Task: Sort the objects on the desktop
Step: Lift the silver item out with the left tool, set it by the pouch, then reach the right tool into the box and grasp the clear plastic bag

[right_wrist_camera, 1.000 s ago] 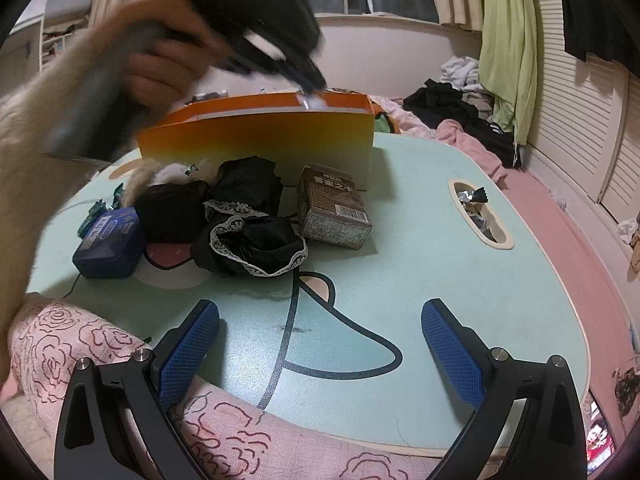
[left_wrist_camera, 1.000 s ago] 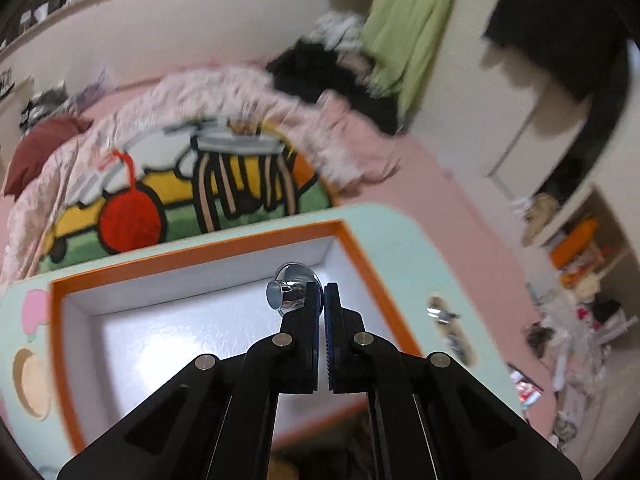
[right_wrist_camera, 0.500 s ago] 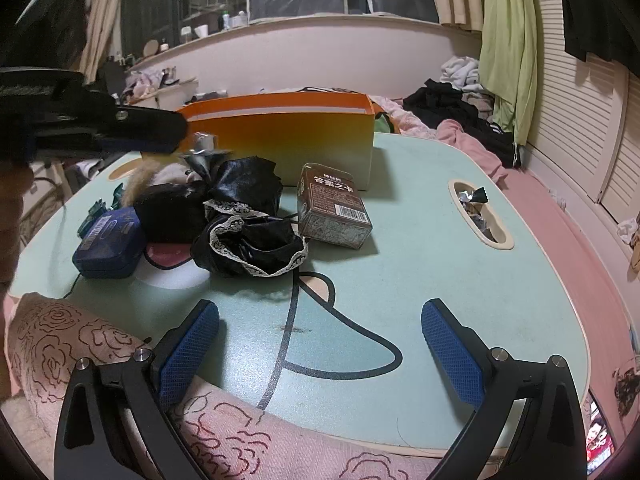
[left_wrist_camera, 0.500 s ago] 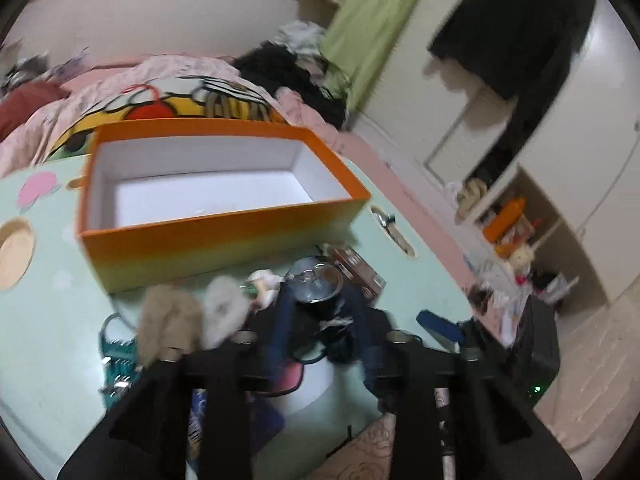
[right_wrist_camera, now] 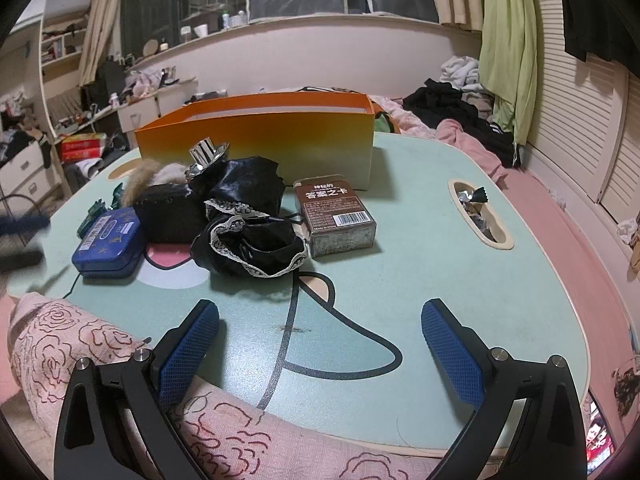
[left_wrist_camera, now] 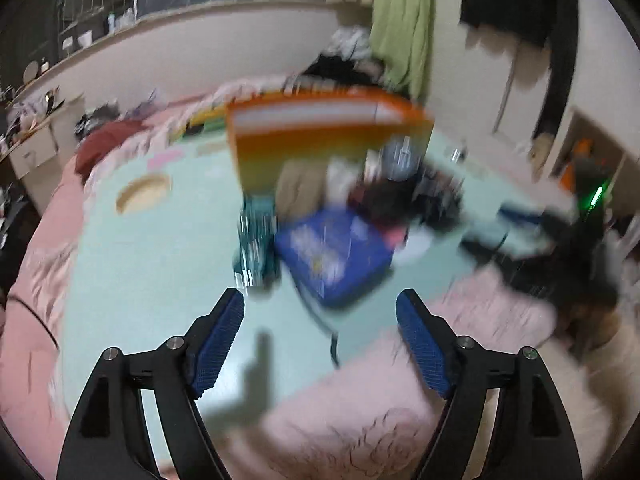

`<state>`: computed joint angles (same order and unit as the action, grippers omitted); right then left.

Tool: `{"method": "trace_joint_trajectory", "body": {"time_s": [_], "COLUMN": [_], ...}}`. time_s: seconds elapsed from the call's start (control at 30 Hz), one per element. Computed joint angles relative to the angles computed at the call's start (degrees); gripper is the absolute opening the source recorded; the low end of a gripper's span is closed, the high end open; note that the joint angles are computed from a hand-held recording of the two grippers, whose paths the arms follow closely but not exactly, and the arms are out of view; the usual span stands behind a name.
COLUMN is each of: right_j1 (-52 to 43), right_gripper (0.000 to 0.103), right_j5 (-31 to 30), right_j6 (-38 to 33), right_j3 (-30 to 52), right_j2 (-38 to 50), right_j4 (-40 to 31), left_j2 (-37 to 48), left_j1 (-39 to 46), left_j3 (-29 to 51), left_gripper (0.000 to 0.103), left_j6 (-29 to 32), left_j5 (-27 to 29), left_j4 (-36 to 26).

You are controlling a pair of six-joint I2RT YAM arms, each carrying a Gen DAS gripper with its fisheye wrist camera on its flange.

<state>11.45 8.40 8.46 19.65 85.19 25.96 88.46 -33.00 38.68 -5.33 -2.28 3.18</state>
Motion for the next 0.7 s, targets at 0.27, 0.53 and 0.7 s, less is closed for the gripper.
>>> {"method": "trace_joint_trajectory", "body": {"time_s": [0.27,0.53,0.7], "right_j1": [0.4,0.3,0.2], "right_gripper": [0.102,0.102,0.102], "right_j5": [0.3,0.2,0.2], "right_j6": [0.3,0.2,0.2], "right_j3": [0.5,0.4,0.3], "right_j2": [-0.3,-0.4,-0.4], "right_j4": [-0.9,-0.9,-0.9], "left_j2": [10.7,10.3,10.1], "left_j1": [-3.0,-3.6,-3.6], "left_j3": [0.1,-2.0,-2.0], "left_gripper": [0.093,0.094,0.094], "left_j6": [-4.8,-5.0,-5.1], "left_j5": [-10.8,-11.8,-11.8], "left_j4": [14.8,18.7,18.6]}}
